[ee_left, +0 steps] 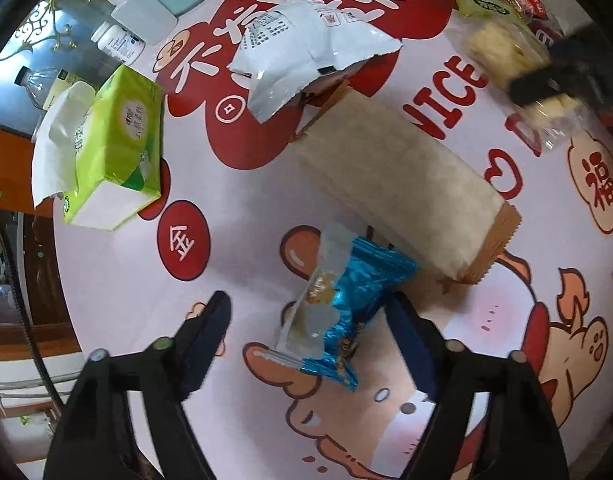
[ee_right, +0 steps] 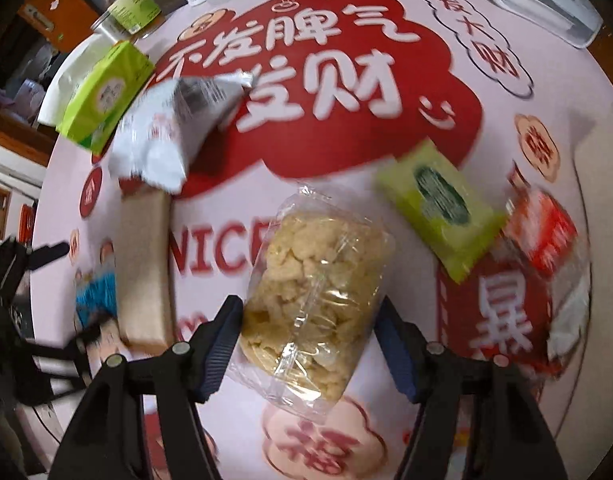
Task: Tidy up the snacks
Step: 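Close right tool on the puff-snack bag while left tool grips the blue candy, then carry the puff bag and blue candy over the white tray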
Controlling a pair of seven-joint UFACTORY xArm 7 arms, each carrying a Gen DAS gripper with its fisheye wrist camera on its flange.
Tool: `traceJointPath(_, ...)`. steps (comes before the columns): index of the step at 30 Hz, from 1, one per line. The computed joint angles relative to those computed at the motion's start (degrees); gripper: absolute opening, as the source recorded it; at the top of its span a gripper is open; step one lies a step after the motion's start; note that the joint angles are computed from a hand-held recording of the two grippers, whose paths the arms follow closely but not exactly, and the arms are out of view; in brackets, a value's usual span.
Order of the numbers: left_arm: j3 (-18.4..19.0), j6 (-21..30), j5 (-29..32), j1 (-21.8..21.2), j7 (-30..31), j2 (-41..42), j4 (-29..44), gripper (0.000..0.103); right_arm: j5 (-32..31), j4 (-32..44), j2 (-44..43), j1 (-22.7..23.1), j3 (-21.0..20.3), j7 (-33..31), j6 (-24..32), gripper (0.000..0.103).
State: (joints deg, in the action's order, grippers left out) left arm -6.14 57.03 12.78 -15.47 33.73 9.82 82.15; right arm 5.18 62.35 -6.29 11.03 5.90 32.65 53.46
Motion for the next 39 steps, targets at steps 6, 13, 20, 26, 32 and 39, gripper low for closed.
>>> traceJointPath(6,-0.30,3.28,-1.59,-0.42,-2.15,-0.39,0.63,0.045,1.03,-5.17,-5.00,0.38,0.10,-1.35,0.18,0.066)
traceJointPath(13,-0.39,6.14,-4.29,-0.20,-5.71,-1.50,0.43,0.034,0.90,-6.98,-7.23,0.92,0.78,-1.60,1.03,0.065)
traceJointPath(20,-0.10,7.89,-11.23,1.77,-6.83,-6.05,-2.42,0.033,1.69,-10.22,-12.22,1.94,1.19,-1.78,1.27,0.065)
traceJointPath(26,0.24,9.54,-18.18,3.09,-7.11,-13.15,-5.56,0.032,2.54,-12.18,-18.53,2.20,1.18,-1.56,1.07,0.064)
traceJointPath(32,-0.54,11.58,-24.58,1.45,-6.89,-17.62,-3.13,0.032,0.61,-12.48,-27.01,1.17,1.61,-0.89,2.72,0.064)
traceJointPath(39,-4.22,11.50,-29.52,-4.08,-8.10,-16.87,5.57,0.032,-3.02,-13.82,-39.24,-2.91,0.86,0.18,7.49,0.064)
